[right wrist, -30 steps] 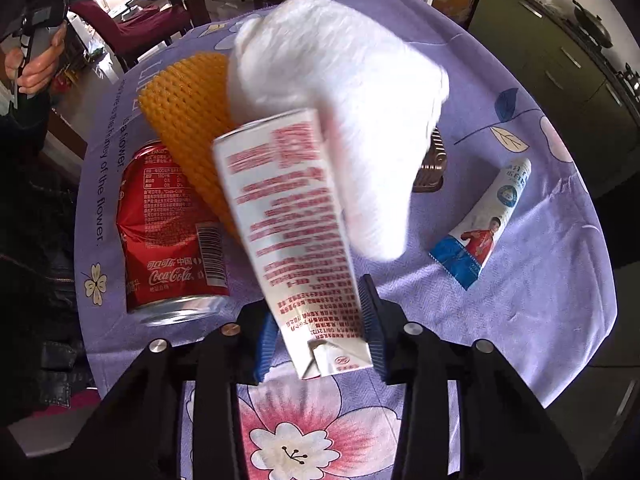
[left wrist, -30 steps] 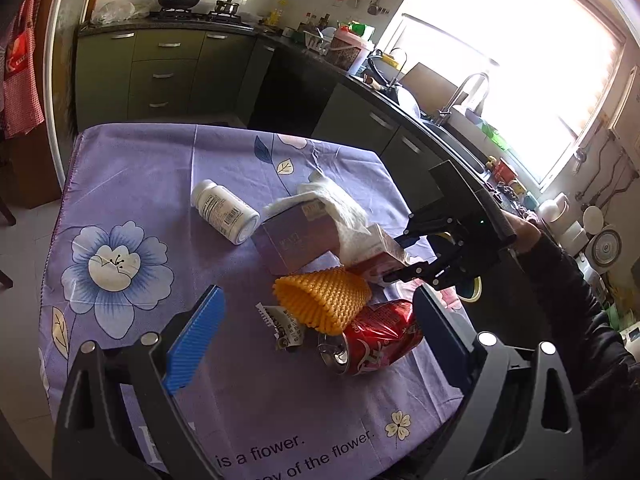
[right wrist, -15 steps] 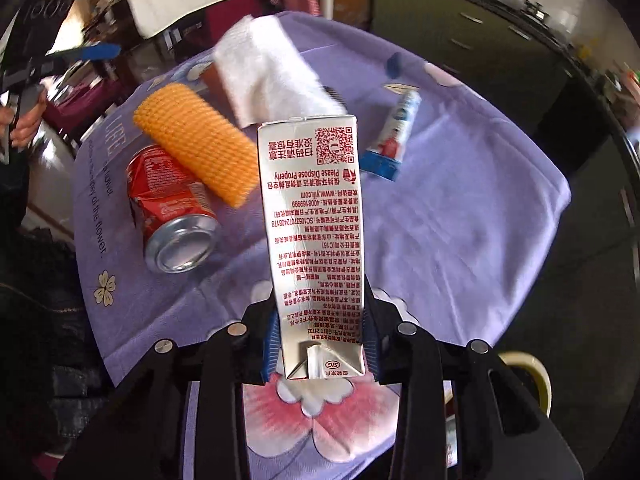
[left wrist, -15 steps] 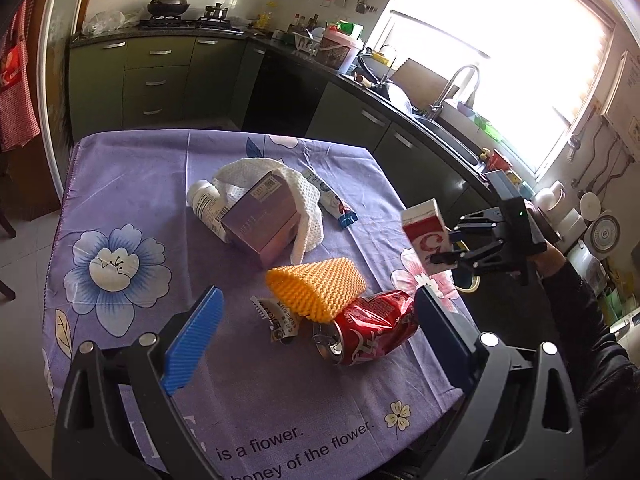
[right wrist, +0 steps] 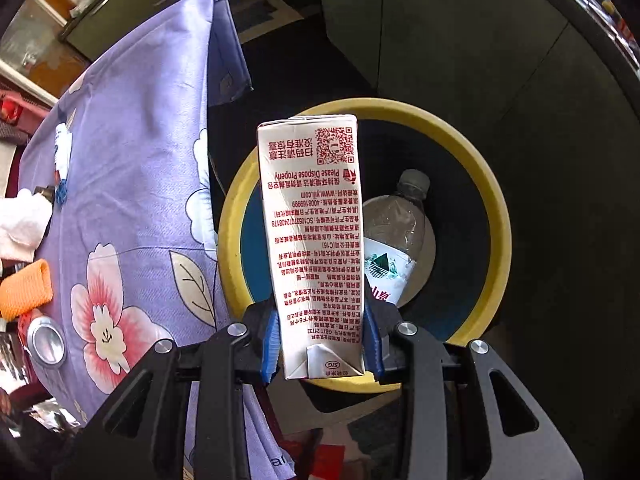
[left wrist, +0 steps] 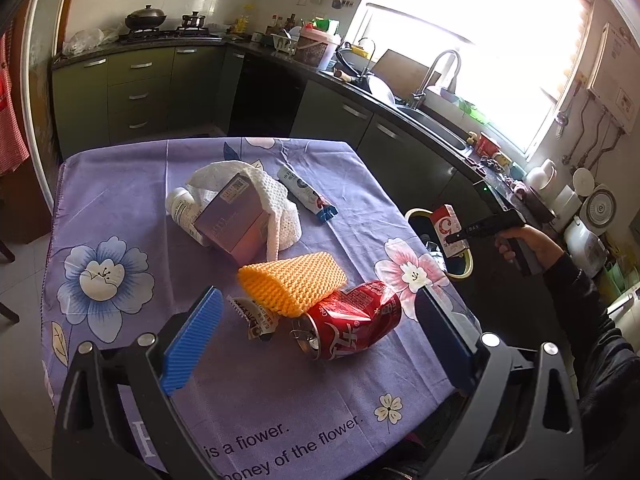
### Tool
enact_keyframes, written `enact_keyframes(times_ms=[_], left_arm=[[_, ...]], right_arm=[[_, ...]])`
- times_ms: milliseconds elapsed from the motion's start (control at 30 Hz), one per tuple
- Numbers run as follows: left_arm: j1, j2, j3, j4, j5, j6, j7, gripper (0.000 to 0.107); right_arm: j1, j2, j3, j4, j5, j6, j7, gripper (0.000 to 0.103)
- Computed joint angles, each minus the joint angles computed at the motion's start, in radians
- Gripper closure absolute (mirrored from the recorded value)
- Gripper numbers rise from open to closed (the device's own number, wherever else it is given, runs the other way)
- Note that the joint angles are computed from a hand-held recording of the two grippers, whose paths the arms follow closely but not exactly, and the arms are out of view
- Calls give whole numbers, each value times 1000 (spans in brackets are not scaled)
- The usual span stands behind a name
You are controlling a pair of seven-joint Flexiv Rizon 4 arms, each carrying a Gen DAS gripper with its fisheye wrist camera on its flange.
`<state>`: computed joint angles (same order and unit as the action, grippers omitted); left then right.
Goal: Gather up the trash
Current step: 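Carry the milk carton over the bin and open the right gripper, then reach the left gripper to the crushed Coca-Cola can and close on it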
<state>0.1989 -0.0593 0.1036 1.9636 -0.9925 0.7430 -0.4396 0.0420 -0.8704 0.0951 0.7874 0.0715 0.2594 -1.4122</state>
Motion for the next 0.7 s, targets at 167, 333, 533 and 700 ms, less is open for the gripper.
enact_keyframes(times_ms=[167, 333, 533, 700], left_arm=[[-2, 1, 0, 0, 17, 4, -6, 15], [-4, 4, 0, 1, 40, -16, 23, 13], [-2, -10, -5, -18, 92, -113, 123, 13], [-19, -32, -24, -45, 201, -153, 249, 13]], right_arm=[[-2, -66, -10, -104, 22, -26, 101, 33], [4, 20, -3, 23, 6, 76, 75, 32], [13, 154, 18, 221, 11, 185, 16, 32], [16, 248, 39, 354, 42, 274, -9, 31]])
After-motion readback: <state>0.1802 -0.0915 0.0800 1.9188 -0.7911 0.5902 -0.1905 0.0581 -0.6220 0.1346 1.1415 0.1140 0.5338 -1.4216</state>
